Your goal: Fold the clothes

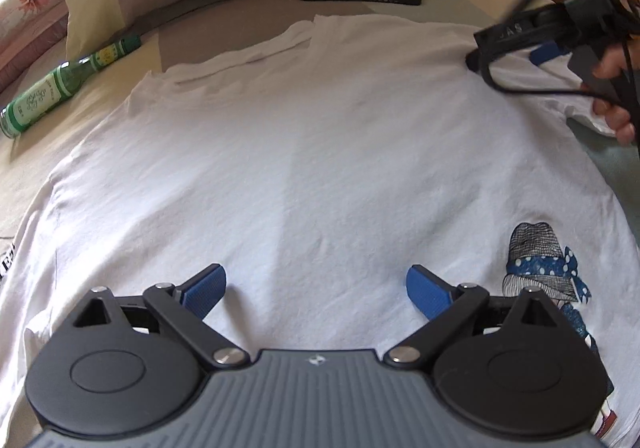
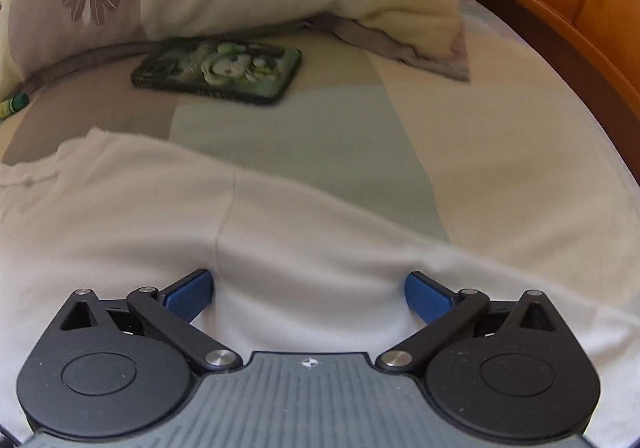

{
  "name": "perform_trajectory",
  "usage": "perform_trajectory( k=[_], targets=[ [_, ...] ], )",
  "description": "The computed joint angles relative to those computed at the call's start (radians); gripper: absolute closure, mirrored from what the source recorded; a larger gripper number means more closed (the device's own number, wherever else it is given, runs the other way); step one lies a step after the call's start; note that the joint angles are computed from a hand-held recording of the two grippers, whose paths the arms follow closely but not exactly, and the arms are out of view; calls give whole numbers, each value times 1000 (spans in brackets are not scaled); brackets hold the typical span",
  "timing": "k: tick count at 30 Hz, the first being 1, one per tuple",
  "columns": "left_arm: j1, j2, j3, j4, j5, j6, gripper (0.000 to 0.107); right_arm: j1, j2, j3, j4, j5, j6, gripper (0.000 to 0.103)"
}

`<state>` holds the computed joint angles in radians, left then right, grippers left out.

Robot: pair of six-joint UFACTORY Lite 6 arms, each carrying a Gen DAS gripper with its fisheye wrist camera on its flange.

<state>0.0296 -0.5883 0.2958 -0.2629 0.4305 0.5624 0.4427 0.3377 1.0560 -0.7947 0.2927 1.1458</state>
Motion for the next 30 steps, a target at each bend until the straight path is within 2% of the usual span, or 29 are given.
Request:
perform_trajectory(
  k=[3,4,6,9,12,15,18,20,24,28,30],
  targets=[
    [97,31,2,-190,23,219,9,-40,109,161,233,25,-262,0],
    [106,37,10,-202,32,242,9,-48,137,208,299,46,-334,0],
    [135,44,29,-233,65,304,9,-46,152,260,395,102,-425,0],
    [259,45,70,-332,157,503,9,-15,85,245,514,157,-478,0],
    [370,67,101,-347,194,612,9,70,-11,175,510,171,-375,0],
    [479,137,133,-370,216,733,9,146,-10,158,462,178,-246,0],
    [582,211,164,-436,262,883,9,194,90,211,265,196,-34,0],
    [618,263,183,-449,270,916,9,206,166,272,136,218,93,0],
    [654,326,202,-504,277,968,9,162,323,498,114,286,65,0],
    [704,372,291,-557,336,935,10,194,309,553,120,358,1,0],
    [730,404,344,-586,364,911,10,228,202,451,107,345,0,0]
  ],
)
